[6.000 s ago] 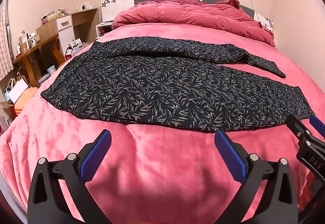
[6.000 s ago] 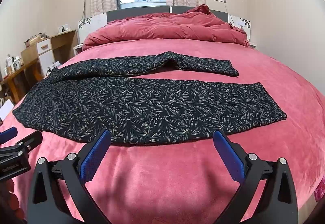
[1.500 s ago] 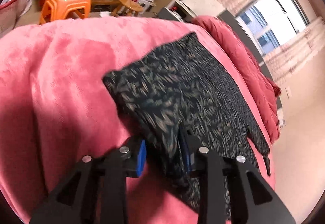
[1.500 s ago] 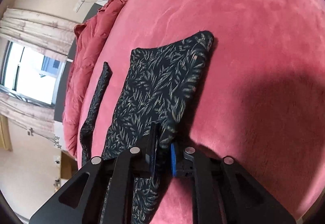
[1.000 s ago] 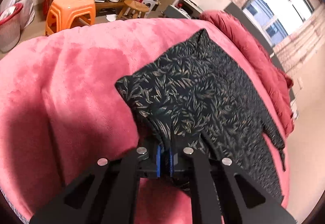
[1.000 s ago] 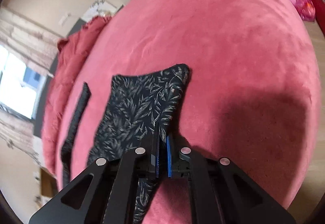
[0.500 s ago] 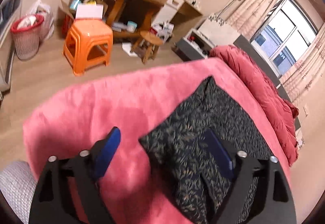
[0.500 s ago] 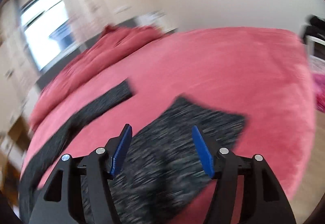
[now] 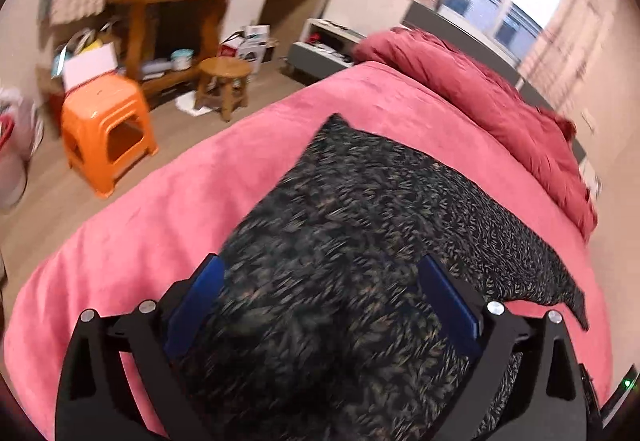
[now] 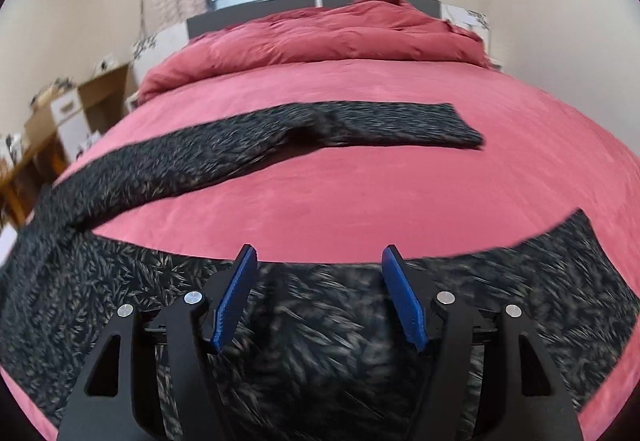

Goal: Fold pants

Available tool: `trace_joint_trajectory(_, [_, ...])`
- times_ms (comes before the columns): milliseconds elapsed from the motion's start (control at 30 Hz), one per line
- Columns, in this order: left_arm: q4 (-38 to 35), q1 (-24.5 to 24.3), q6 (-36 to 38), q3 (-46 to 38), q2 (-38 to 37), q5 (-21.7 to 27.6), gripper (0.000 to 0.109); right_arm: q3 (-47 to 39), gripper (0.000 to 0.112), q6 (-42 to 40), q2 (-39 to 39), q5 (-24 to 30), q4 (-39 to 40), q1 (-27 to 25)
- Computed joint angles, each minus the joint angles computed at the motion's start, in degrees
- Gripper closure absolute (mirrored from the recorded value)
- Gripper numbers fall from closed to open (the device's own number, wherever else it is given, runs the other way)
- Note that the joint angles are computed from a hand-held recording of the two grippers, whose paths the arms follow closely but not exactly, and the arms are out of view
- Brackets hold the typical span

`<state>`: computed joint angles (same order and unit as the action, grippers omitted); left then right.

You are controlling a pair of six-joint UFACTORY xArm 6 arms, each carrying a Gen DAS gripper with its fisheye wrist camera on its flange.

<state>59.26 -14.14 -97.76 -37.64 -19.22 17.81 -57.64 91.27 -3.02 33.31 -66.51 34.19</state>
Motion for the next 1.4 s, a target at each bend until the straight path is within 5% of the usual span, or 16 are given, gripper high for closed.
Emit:
trace_joint_trajectory(167, [-2.3, -0.6, 5.9, -7.4, 7.0, 0.5, 0.01, -1.9, 0.048, -3.0, 3.7, -0.3, 4.8, -0.8])
trace_joint_trajectory(367, [-8.0, 2.8, 10.9, -14.6, 16.3, -4.5, 0.008, -1.9, 0.047, -2.4, 4.3, -1.7, 5.3, -1.4])
trace_joint_trajectory(733, [-5.1, 7.0, 16.7, -31.0, 30.2, -1.3, 0.008, -1.5, 0.046, -1.6, 4.7, -2.3, 4.9, -1.8])
trace_joint_trajectory(867, [-9.2, 8.4, 21.6, -36.2, 34.6, -0.7, 0.01, -1.5, 0.044, -1.6, 4.9, -2.8, 4.9, -2.1])
trace_joint_trajectory(1100, [-29.4, 9.0, 40.7, -40.6, 41.9, -5.1, 0.047, -1.4, 0.042, -1.4, 5.0, -3.7, 4.7, -2.6])
trace_joint_trajectory(1333, [-19.9, 8.3, 32.9, -41.1, 41.7, -1.9, 0.092, -1.5, 0.042, -0.8, 5.2, -4.1, 4.3, -2.7])
trace_joint_trajectory(1400, [-14.7, 8.0, 28.8, -40.2, 40.2, -2.3, 0.096, -1.4, 0.042, -0.6, 5.3, -4.3, 4.1, -2.8])
